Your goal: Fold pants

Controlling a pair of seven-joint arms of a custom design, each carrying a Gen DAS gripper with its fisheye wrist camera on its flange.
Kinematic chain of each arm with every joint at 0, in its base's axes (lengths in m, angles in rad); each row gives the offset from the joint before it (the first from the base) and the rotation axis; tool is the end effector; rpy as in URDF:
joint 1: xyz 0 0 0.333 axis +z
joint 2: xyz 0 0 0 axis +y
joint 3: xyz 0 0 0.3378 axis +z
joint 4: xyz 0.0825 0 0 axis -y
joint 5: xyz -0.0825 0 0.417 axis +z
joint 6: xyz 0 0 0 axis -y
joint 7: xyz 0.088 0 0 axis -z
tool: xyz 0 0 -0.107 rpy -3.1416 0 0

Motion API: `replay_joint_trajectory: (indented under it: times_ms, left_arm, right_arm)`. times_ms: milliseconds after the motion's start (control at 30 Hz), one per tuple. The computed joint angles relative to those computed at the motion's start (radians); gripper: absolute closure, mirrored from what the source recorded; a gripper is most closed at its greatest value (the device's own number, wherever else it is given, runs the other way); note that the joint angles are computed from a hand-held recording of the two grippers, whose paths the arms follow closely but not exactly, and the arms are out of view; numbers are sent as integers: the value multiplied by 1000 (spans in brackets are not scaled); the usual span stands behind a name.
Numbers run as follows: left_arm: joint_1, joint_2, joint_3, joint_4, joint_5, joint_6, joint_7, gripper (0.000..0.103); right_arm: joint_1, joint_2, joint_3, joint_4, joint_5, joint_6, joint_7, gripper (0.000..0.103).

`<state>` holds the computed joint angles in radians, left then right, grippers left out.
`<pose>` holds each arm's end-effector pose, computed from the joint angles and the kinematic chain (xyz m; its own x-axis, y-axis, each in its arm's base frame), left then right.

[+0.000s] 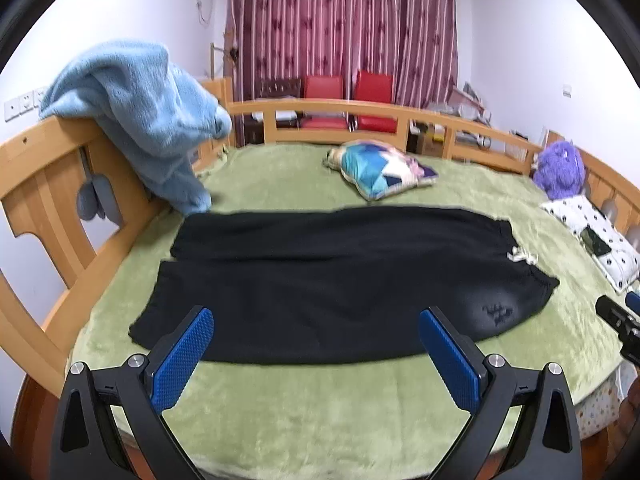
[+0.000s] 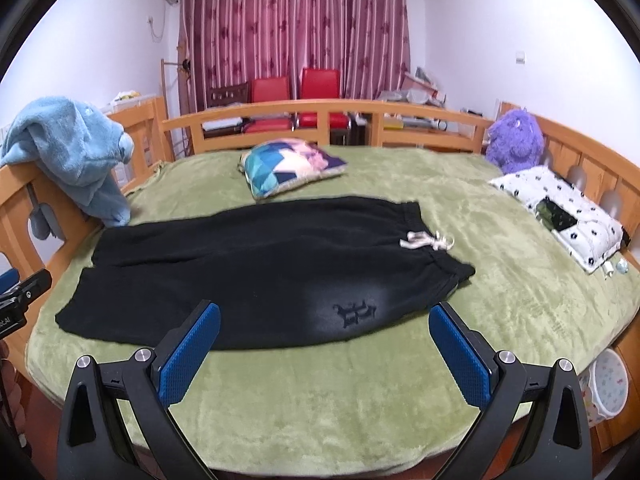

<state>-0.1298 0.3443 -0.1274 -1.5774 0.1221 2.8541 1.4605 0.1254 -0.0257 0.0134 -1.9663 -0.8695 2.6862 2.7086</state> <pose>0.7268 -0.1819 0.5658 -0.2241 -0.9744 0.0169 -0.5809 0.1196 -0.8052 0.6162 0.1108 0.5695 -0.3186 -0.9467 -0.0469 -0.5469 0.2240 -0.8067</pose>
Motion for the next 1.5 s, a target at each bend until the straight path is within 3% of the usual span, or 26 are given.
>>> replay_joint_trajectory:
  times_ms: [133,467,600,833,900,1000,1100,1367,1500]
  left_arm:
    - [-33,0,61,-12,81,26,-77,0]
    - [21,42,14,32,17,2,-32,0]
    - [7,23,55,12,55,1,-67,0]
    - [28,-2,72,-18,65,-12,-129,0]
    - [44,-13,59,-28,53,-19,-123,0]
    - [21,-44,100,-63,129,-2,-182,0]
    - [14,-66,118,-78,188,-11,-241,0]
    - [-8,-90,152,-88,357,-47,-480,0]
    - [2,-78,132,-74,388,-72,-537,0]
  right_arm:
    - [-10,4,-8,-11,-41,39,25,1]
    - [-5,64,-32,30,-46,63,8,1]
    - [9,118,-43,94,4,70,-45,1]
    - [46,185,-72,179,116,114,-154,2]
    - [63,194,-80,197,117,111,-182,2]
    - [87,208,-97,217,82,125,-172,2]
    - [78,234,-85,235,178,150,-252,2]
    - [29,295,-39,279,486,184,-638,4]
    - [24,312,-56,282,549,190,-780,5]
